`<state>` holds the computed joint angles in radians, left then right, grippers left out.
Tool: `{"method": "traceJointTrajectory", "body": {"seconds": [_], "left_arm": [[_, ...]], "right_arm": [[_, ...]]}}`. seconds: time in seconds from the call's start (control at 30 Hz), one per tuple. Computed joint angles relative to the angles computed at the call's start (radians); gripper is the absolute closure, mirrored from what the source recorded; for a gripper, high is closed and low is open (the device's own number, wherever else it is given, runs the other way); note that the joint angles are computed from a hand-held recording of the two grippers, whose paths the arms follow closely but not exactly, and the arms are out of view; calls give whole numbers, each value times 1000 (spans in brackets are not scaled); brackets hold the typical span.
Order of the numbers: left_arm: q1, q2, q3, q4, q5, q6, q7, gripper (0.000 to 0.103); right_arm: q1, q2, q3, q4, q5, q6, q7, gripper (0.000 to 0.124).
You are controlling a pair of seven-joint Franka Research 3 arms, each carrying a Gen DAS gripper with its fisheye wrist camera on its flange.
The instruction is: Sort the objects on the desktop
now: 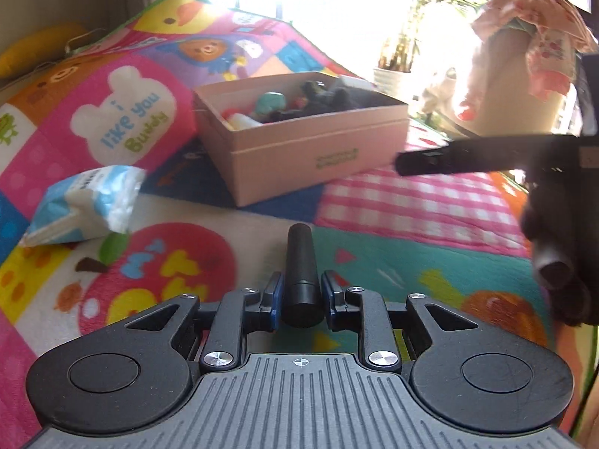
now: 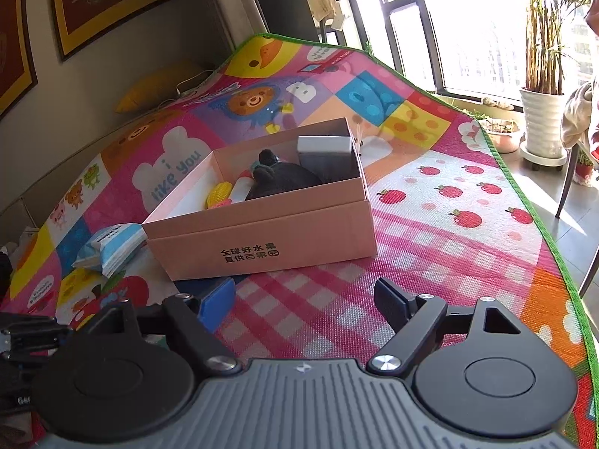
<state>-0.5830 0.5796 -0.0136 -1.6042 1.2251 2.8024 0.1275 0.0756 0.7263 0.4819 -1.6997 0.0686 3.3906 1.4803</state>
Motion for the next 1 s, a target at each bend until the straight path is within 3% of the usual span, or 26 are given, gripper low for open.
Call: {"method": "traceJointTrajectory", "body": {"seconds": [0.13, 0.23, 0.3, 0.37, 0.5, 0.6, 0.77, 0.87, 1.0], "left_arm": [[-24, 70, -3, 99, -13, -30, 78, 74], [-42, 75, 13, 117, -38, -74, 88, 65], [-60, 51, 28, 93, -26, -124, 73, 49], [-75, 21, 37, 63, 2, -194, 45, 40], [-51, -51, 16, -22, 38, -276, -35, 23], [-16, -102, -4, -88, 70, -286, -104, 11], [41, -166, -34, -171, 126, -313, -235, 7], [75, -184, -58, -196, 137, -341, -271, 7], [104, -208, -79, -233, 163, -367, -324, 7]], "right_arm": [[-60, 12, 64, -9, -36, 0, -4, 41], [-45, -19, 39, -41, -42, 26, -7, 41], [-26, -51, 10, -72, -56, 42, -16, 39], [-49, -70, 25, -96, -98, 38, -24, 31], [-100, -69, 89, -95, -199, -22, -96, 24], [-162, -18, 200, -41, -259, -161, -203, 23], [-43, 11, 158, 57, -211, -270, -250, 22], [72, 34, 69, 120, -201, -254, -270, 22], [211, 100, -42, 298, -134, -363, -228, 22]]}}
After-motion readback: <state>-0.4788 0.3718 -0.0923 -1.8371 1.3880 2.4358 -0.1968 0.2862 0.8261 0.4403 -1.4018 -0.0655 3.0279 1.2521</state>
